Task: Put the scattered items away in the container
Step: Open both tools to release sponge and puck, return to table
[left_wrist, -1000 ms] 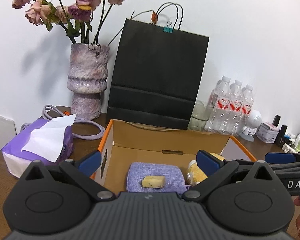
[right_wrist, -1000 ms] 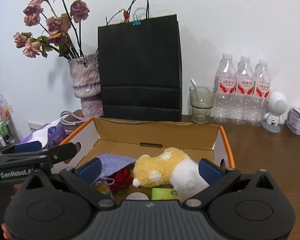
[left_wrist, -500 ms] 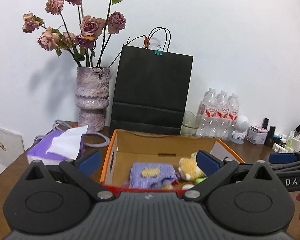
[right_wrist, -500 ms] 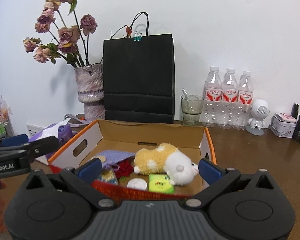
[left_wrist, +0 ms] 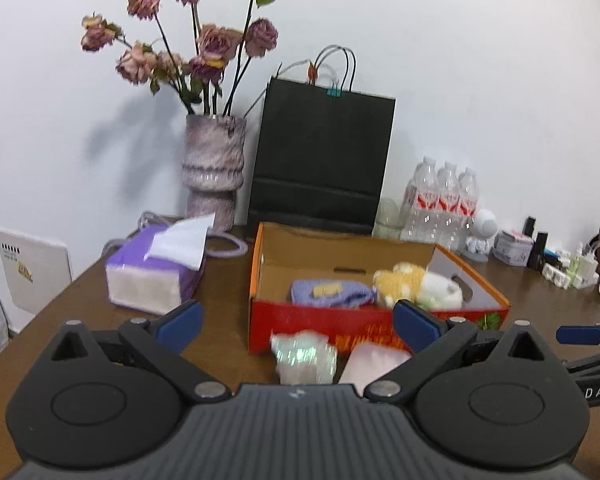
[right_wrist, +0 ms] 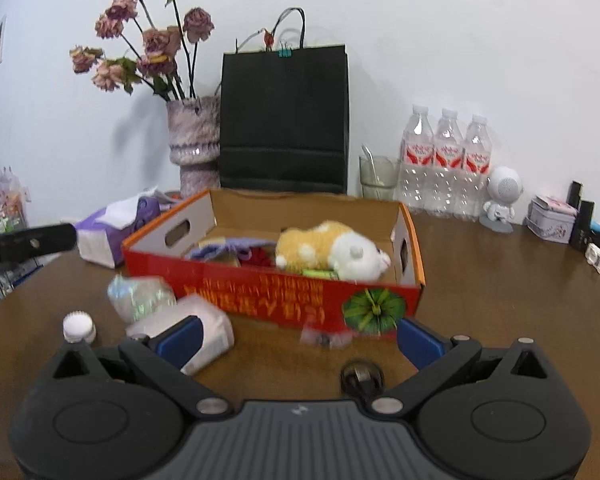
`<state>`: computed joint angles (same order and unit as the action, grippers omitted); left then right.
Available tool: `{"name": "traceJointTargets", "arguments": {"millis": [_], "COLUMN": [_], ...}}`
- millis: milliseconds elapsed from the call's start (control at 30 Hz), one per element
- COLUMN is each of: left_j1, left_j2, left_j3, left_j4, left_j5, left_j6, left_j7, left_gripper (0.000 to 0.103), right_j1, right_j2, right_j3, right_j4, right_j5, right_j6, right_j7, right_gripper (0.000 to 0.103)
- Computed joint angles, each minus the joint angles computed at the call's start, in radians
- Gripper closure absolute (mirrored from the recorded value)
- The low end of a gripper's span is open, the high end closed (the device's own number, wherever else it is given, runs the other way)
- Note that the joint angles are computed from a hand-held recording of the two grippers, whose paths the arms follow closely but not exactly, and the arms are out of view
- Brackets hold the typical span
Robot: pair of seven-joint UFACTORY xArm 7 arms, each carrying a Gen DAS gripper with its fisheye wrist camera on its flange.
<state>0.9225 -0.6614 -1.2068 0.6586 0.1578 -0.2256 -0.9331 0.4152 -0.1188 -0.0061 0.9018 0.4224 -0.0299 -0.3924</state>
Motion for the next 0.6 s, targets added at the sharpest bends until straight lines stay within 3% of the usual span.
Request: {"name": "traceJointTargets", "arguments": {"millis": [100, 300, 600], "left_j1": [-0.065, -0.187, -0.233], "left_j2": [-0.007, 0.011, 0.037], "left_j3": [0.047, 0.136, 0.172], "left_j4": [-0.043, -0.117, -0.166], "left_j5": [0.006, 0.016, 0.051], "left_j6": [0.021, 0.066, 0.126], "left_j7": [0.013, 0.029, 0.014], "left_gripper": [0.0, 0.0, 0.0], "right_j1": [-0.079, -0.112, -0.187], "right_j2": [-0.029, -0.086, -0.097], "right_j3": [0.058, 0.053, 0.065], "right_j4": [-0.053, -0.145, -0.208], "right_j5": [-0.099, -0.204, -0.303], "right_j6": [-0.005, 0.0, 0.028], "right_j7": [0.088, 0.186, 0.303], "right_gripper": [0.0, 0.0, 0.0]}}
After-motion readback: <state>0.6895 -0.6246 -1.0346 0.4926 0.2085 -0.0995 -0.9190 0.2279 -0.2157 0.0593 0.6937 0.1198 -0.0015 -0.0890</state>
